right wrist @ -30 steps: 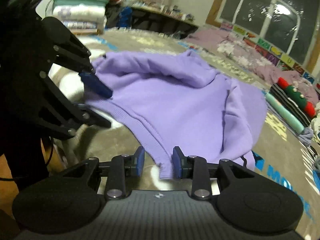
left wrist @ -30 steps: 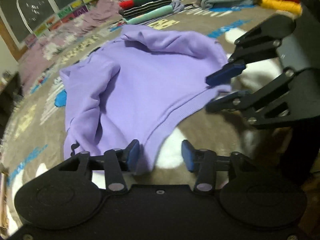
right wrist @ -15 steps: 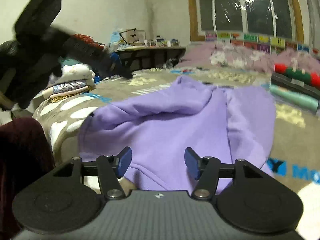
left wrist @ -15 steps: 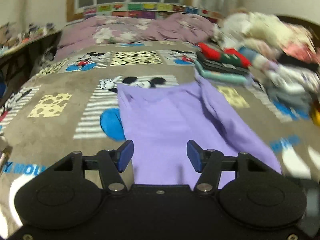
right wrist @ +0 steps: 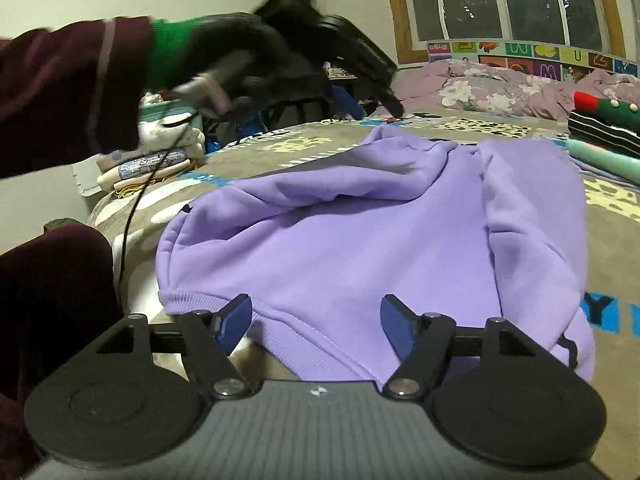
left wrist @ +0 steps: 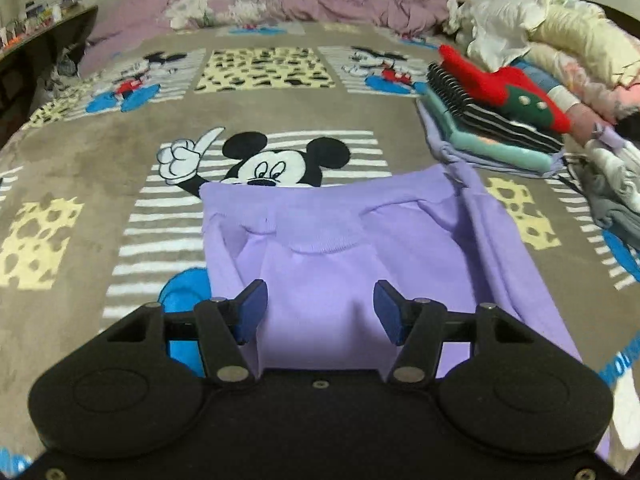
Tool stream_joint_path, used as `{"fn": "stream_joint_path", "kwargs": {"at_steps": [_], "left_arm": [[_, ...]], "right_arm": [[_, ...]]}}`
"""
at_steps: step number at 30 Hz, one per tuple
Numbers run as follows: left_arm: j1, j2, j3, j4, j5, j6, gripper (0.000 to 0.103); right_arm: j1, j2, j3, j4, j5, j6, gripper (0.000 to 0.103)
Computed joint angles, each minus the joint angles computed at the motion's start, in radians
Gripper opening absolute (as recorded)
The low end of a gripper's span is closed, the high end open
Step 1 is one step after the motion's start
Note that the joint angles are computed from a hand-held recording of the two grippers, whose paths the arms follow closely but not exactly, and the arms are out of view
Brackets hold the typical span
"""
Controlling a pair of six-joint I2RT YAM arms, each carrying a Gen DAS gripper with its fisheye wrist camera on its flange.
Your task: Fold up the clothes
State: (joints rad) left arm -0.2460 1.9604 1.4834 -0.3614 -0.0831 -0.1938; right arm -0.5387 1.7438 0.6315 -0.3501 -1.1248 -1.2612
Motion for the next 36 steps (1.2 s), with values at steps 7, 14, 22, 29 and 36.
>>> {"fn": "stream_joint_path", "kwargs": {"at_steps": [7,14,22,29,36], "left_arm": [[0.049,0.204,0.248,-0.117,0.032,0.023,0.058],[0.058,0.311,0.363,-0.166,0.055,0.04,0.019],[0.058,0.057,0.058,0.059,0.032,0.029,0.007],[0.089,-0.233,-0.184,0.172,0.0,0.031,0.007],[0.189,-0.468,-0.341,0.172,-0.036,0.049,0.007]], "right_arm": [[-0.015,0.049,0.065,-0.062,-0.046,0.017,0.071],[0.001,0.065,0.055,-0.002,-0.046,0.055,0.071],[0.003,0.066,0.043,0.031,-0.05,0.063,0.071],[0.01,0.033,-0.003,0.113,-0.042,0.112,0.071],[0.011,0.018,-0.034,0.173,-0.038,0.135,0.071]]}}
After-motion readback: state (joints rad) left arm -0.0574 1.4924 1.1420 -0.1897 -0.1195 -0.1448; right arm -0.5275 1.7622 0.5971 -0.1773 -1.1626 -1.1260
